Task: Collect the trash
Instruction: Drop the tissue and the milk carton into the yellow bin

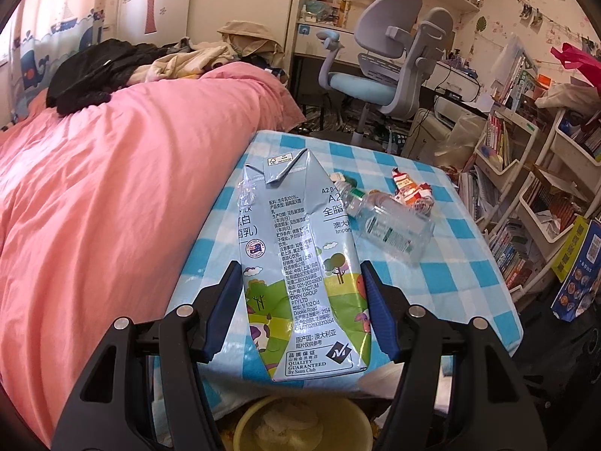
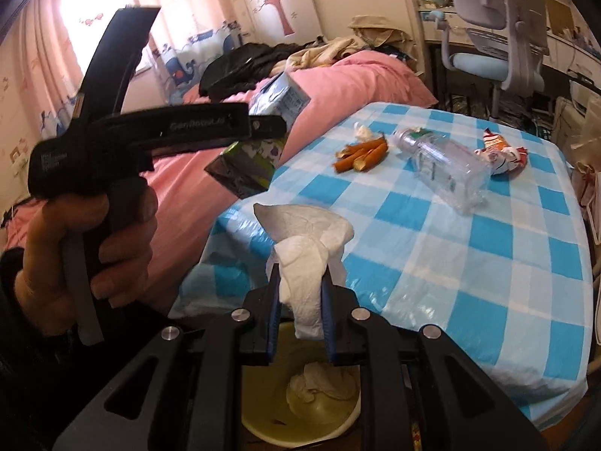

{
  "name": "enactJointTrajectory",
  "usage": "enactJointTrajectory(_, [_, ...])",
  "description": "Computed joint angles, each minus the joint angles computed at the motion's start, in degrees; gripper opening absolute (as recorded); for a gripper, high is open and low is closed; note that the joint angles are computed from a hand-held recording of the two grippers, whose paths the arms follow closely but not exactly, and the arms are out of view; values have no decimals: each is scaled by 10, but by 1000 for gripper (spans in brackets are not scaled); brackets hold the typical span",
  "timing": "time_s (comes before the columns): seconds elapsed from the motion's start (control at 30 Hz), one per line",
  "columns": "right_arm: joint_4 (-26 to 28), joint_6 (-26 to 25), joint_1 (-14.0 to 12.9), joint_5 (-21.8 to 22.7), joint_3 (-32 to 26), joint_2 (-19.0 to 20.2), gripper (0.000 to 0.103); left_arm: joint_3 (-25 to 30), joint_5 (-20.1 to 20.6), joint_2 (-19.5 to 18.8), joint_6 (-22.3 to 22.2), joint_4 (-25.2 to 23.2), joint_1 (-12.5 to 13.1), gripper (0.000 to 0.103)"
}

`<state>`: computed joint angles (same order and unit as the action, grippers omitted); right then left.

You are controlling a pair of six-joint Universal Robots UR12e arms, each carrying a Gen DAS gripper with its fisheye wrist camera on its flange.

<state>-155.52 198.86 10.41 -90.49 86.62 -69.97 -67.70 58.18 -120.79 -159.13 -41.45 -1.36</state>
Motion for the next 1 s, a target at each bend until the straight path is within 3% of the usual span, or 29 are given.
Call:
enactJointTrajectory(0.5, [93, -59, 18, 35, -9, 8, 22, -34, 6, 20, 7, 1, 10, 60])
enactJointTrajectory(0.7, [90, -50, 18, 21, -3, 3, 43, -49, 14, 29, 19, -3, 13, 60])
enactJointTrajectory(1.0, [67, -31, 18, 3, 10, -7, 51, -83, 35, 49, 49, -7, 15, 60])
